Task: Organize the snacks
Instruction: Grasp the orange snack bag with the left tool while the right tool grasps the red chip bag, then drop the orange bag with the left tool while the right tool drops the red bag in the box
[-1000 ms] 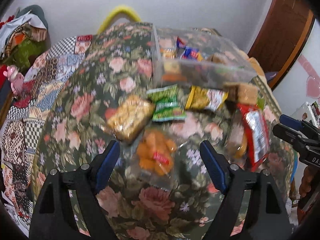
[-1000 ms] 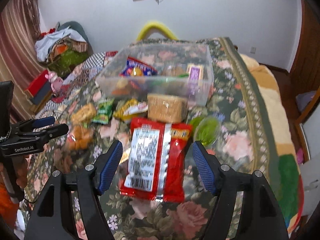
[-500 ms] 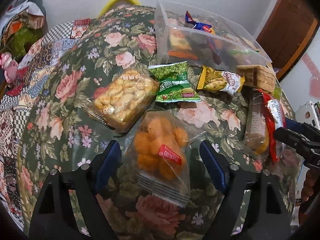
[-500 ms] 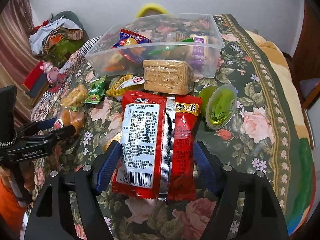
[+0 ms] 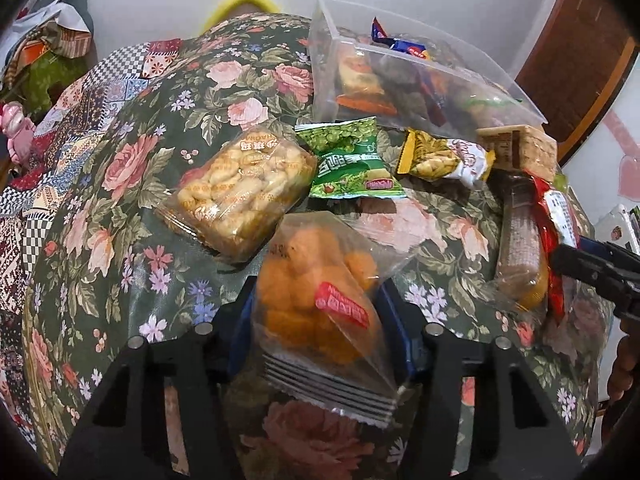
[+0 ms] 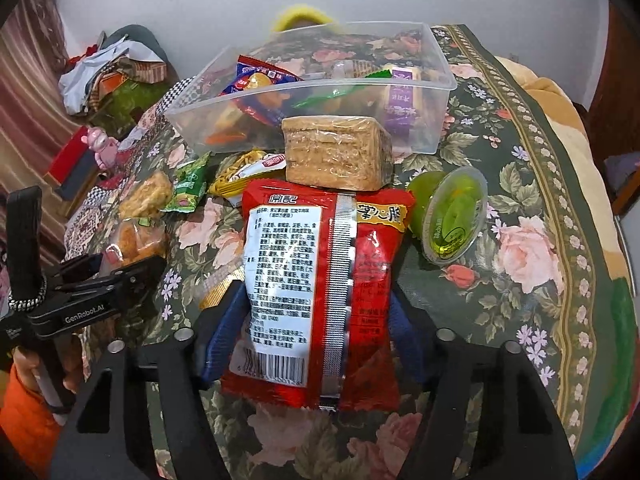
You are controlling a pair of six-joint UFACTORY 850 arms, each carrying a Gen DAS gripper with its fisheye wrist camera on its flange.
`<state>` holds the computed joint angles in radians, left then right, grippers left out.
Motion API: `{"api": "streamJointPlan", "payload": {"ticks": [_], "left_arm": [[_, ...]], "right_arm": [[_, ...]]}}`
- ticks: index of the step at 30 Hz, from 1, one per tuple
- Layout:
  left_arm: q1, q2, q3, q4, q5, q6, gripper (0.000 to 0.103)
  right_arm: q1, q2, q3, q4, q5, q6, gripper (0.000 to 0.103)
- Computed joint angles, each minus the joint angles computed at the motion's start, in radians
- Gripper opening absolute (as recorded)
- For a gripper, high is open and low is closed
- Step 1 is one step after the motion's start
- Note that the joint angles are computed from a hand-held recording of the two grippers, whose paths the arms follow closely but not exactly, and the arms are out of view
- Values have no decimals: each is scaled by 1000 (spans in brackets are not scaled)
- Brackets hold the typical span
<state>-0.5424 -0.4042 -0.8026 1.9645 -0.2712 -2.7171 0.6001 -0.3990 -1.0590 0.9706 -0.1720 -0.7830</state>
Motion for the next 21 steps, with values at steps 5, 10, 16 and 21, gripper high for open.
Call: {"api": "streamJointPlan", "payload": {"ticks": [5, 10, 16, 21], "left_arm": [[-32, 42, 28, -59, -42, 55, 56], [-58, 95, 46, -123, -83, 128, 56], [-66, 146, 54, -104, -109, 121, 56], [-69, 168, 36, -111, -139, 147, 56]], "right_arm": [[-9, 11, 11, 66, -6, -60, 64], [-10, 43, 30, 130, -3, -131, 64], [-11, 90, 46, 248, 4, -268, 64], [-14, 107, 25, 287, 30, -331, 64]]}}
